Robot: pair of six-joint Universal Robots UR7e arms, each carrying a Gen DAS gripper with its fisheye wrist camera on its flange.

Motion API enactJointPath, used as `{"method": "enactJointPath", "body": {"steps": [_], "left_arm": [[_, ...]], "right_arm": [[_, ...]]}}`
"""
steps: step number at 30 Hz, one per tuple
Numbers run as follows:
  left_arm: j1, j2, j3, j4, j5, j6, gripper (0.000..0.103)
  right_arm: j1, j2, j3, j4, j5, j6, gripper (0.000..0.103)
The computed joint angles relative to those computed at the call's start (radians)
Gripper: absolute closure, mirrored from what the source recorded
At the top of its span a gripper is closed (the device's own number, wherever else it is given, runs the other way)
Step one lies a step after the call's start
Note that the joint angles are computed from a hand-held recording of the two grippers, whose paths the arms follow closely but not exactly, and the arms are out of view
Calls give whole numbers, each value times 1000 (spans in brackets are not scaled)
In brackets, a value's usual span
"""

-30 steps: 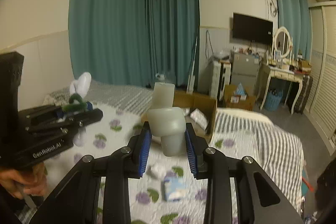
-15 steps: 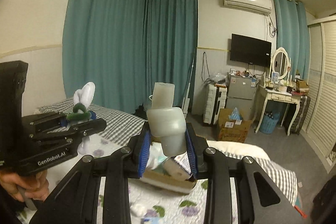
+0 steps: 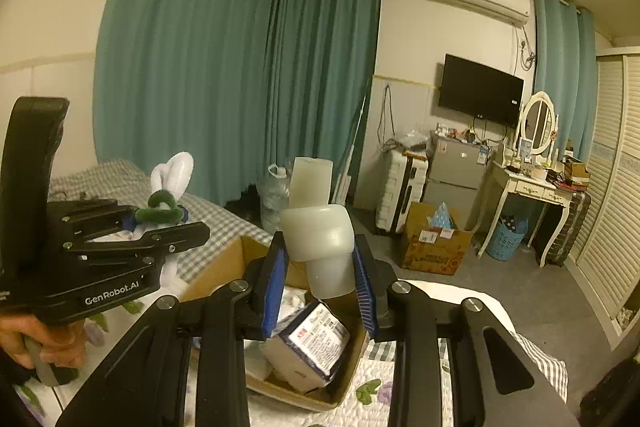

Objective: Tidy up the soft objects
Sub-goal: 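Carry both items over the box and open both tools to drop them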

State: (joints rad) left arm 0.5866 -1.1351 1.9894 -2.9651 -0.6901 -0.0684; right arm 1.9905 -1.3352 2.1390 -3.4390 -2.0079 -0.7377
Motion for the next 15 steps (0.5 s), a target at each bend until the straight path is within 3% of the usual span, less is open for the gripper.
{"method": "enactJointPath", "body": {"steps": [4,15], "left_arm": [[52,44,-49,69,-27,-35,75],[110,108,-90,239,-51,-98,74]], "right_arm": [[-45,57,-41,37,-2,-1,72],[-158,186,-121,192,-63,42,71]]}}
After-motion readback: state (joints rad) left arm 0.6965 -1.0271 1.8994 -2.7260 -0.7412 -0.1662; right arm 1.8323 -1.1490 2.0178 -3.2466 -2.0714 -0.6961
